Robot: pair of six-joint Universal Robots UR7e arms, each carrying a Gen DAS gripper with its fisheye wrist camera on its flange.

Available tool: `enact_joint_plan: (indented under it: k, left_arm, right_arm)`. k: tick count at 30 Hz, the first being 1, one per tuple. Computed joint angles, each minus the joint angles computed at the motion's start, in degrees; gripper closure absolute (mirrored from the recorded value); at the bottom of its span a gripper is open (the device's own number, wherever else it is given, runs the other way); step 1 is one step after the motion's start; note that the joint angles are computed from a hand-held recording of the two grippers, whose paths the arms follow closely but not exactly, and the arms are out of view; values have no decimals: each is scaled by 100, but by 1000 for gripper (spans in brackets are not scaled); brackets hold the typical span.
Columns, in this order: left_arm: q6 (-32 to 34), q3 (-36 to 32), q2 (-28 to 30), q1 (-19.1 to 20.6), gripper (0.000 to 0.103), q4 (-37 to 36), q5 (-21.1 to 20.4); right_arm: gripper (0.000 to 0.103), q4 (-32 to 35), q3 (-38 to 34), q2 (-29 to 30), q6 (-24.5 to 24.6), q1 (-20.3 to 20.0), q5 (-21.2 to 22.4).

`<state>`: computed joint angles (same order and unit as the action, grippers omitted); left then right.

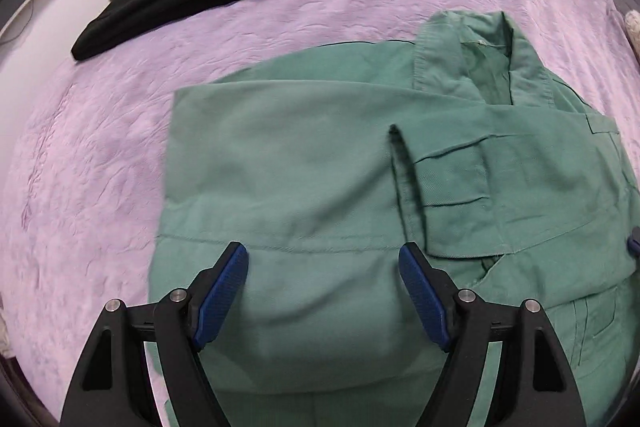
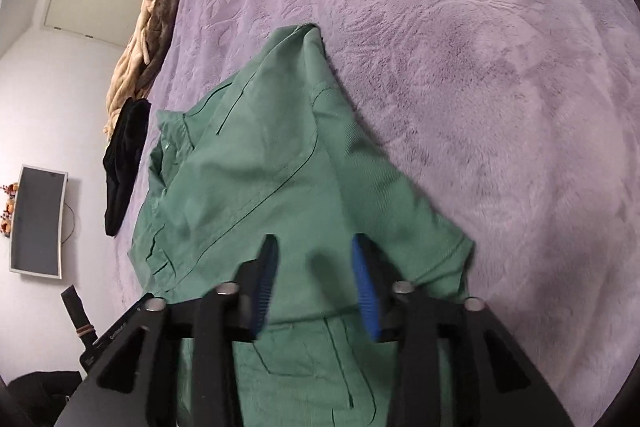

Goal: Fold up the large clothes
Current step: 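Open the right tool and smooth the folded sleeve flat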

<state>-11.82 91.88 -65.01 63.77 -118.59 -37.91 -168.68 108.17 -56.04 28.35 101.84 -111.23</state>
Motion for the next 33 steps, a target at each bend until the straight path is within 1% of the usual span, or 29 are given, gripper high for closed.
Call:
enact_joint_plan:
  k: [3, 6, 10, 11, 15, 16, 19, 21, 22, 23, 24, 25, 26, 27, 28, 33]
  left_arm:
    - [-268, 2, -104, -26, 24, 306, -8]
    - [-513, 153, -251, -76, 24, 595, -40]
    - [-866, 302, -364, -147, 24, 895, -212]
    - [-924, 345, -384, -173, 24, 928, -239]
    - [-1150, 550, -436, -307, 24, 965, -237]
    - [-1222, 663, -493, -344, 24, 933, -244]
    - [-1457, 803, -560, -396, 24, 927, -306]
    - [-1669, 894, -623, -444, 24, 980, -322]
    - [-1757, 940, -629, -464, 24, 980, -282]
    - [-1889, 1024, -660, -523, 23, 1025, -253]
    - [-1995, 1065, -683, -560, 5, 1093, -238]
    - [-2125, 1131, -724, -612, 0, 1164, -220]
    - [-2154, 1245, -799, -660, 0, 1089, -164]
    - [-2183, 1258, -836, -696, 0, 1171, -166]
    - [-2209, 1259, -825, -720, 0, 1241, -186]
    - [-2346, 1356, -785, -826, 0, 1352, -199]
  right_arm:
    - [40, 194, 78, -62, 40, 161, -46]
    - [36, 343, 162, -115, 164, 204, 143]
    - [32, 567, 188, -136, 200, 256, 314]
    - [30, 600, 192, -134, 195, 264, 359]
    - [28, 736, 190, -150, 149, 259, 500]
    - [27, 737, 202, -156, 121, 261, 511]
    - [26, 719, 232, -173, -49, 275, 514]
    - [14, 747, 226, -184, -155, 285, 498]
    - [14, 750, 231, -198, -192, 284, 495]
    - [14, 797, 217, -210, -235, 288, 492]
    - [14, 847, 203, -224, -261, 291, 488]
    - [13, 858, 201, -237, -288, 292, 494]
    - [13, 847, 208, -251, -324, 289, 521]
    - [2, 872, 203, -259, -340, 291, 533]
    - [0, 878, 202, -261, -359, 291, 552]
    - [0, 1087, 140, -243, -433, 246, 856]
